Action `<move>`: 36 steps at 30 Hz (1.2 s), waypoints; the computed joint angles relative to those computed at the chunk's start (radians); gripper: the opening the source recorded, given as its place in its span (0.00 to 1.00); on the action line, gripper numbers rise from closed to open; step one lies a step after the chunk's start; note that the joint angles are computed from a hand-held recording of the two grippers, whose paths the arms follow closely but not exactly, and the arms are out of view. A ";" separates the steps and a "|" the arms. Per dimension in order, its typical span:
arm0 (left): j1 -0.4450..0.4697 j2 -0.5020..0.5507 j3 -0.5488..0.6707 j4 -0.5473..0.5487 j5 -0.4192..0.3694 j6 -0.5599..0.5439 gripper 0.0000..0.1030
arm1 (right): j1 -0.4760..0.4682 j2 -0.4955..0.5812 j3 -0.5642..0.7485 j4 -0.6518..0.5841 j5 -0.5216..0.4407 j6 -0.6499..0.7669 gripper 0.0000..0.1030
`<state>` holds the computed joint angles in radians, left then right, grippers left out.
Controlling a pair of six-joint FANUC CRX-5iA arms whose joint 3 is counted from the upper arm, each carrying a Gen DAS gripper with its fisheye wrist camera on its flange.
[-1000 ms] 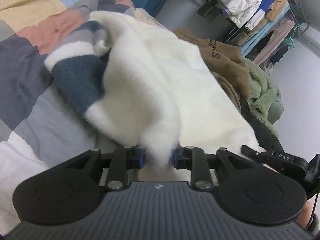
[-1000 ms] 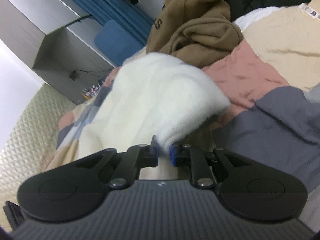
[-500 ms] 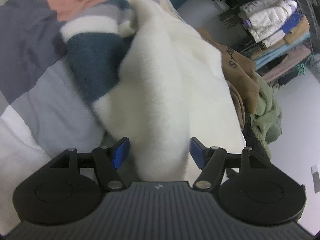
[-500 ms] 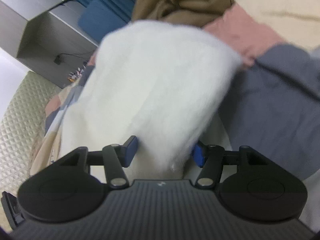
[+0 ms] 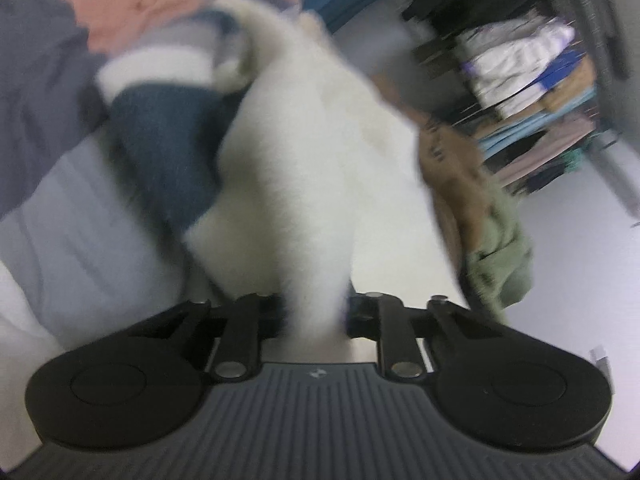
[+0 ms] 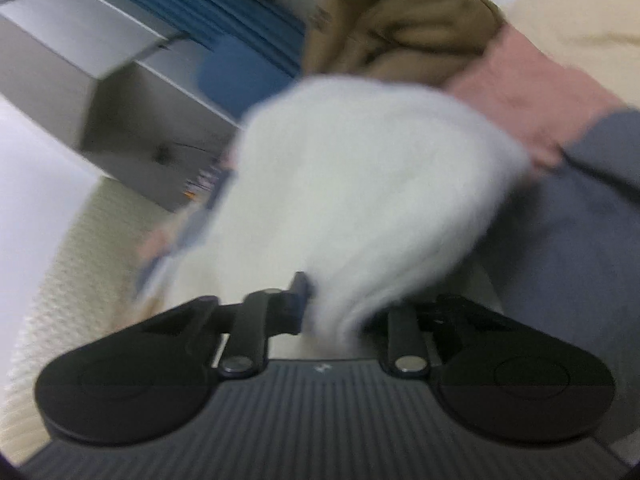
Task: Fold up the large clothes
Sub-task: 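Lift the sweater with both grippers, raising it off the bed, then lower the held sweater with both grippers back onto the quilt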
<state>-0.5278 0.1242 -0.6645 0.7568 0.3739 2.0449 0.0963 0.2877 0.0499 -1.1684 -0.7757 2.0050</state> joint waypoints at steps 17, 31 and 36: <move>-0.168 -0.255 -0.101 -0.032 0.442 -0.155 0.18 | -0.223 -0.186 -0.006 -0.414 -0.362 0.467 0.15; -0.396 -0.418 0.112 0.202 0.483 -0.849 0.18 | -0.266 -0.322 0.219 -0.439 -0.406 0.466 0.15; -0.456 -0.434 0.272 0.269 0.404 -1.153 0.18 | -0.301 -0.349 0.311 -0.488 -0.383 0.448 0.15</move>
<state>-0.9835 -0.3098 -0.3922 1.0254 0.7780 0.8918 -0.2045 -0.0616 0.3612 -1.6561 -1.1592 2.4529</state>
